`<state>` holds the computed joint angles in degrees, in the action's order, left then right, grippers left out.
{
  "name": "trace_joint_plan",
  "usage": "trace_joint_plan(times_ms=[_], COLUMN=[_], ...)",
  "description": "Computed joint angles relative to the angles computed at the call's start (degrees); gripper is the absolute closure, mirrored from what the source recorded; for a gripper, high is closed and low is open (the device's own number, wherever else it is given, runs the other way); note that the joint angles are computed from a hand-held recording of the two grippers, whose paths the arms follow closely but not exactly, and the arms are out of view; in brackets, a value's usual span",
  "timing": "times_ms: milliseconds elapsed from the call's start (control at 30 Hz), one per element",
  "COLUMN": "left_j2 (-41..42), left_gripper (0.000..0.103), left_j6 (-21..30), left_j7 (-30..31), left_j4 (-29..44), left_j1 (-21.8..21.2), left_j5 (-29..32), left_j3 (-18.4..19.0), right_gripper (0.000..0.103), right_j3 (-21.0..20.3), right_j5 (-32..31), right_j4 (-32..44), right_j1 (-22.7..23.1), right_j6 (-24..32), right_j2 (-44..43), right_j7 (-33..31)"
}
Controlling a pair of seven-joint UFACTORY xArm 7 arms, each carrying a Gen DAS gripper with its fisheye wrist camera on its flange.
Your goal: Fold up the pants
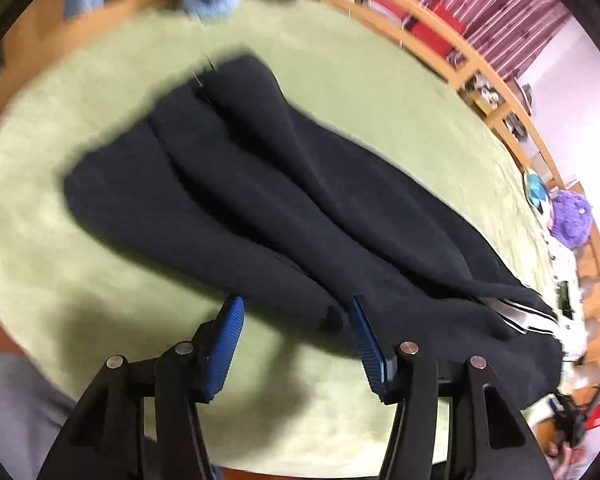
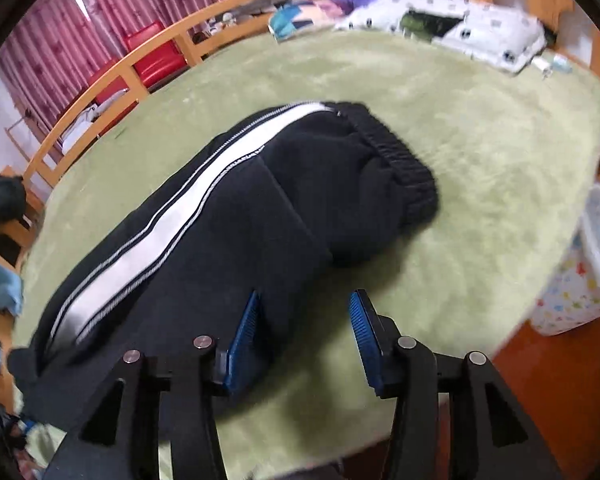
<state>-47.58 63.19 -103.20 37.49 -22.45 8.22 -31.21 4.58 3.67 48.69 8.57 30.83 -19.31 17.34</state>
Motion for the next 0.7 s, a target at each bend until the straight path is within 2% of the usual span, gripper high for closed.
trace_joint_plan(times_ms=[67, 167, 300, 400, 467, 567, 600, 633, 700], left_j2=[-3.8, -8.8, -17.0, -15.9, -14.1, -14.2, -15.3, -15.6, -17.8], left_gripper=[0.044, 0.044, 0.044, 0.044, 0.045, 0.048, 0.064, 0.085, 0.094], left_j6=[3.2, 4.2, 1.2, -2.5, -3.1, -7.4, -8.7, -9.5, -9.2], left_j7=[1.2, 2.7, 6.0, 8.0, 8.0, 6.7, 6.5, 7.4, 8.9], left_j4=[-1.0, -3.9, -11.2, -14.1, -15.2, -18.2, -19.1, -19.3, -19.8], left_j1=[-0.8, -0.1, 1.5, 6.1, 9.3, 12.4, 12.8, 12.8, 11.9], left_j5=[0.8, 1.4, 1.4, 1.9, 1.3, 1.0, 1.4, 1.6, 0.5], left_j3=[0.9, 3.1, 7.2, 9.0, 10.5, 11.8, 11.6, 12.0, 13.0], right_gripper=[0.056, 0.056, 0.056, 0.056, 0.056, 0.056, 0.054, 0.053, 0.053], right_j3=[0.6, 1.5, 4.1, 6.1, 8.4, 9.6, 10.4, 10.8, 11.6], right_j5=[-0.7, -0.8, 1.0, 1.4, -0.3, -2.8, -4.0, -5.1, -7.0], right_j4=[-2.2, -5.3, -9.7, -12.5, -13.4, -13.5, -13.4, -13.2, -12.4], right_j1=[-0.2, 0.3, 2.7, 4.7, 4.5, 4.8, 4.1, 3.6, 2.7], right_j6=[0.2, 0.1, -3.4, -8.2, -9.8, -10.9, -11.2, -11.2, -9.9], right_j2=[-3.4, -8.0, -12.8, -13.8, -14.0, -14.1, -14.0, -13.8, -13.0], right_j7=[1.0, 3.0, 7.6, 10.8, 13.2, 14.7, 15.5, 16.2, 17.5])
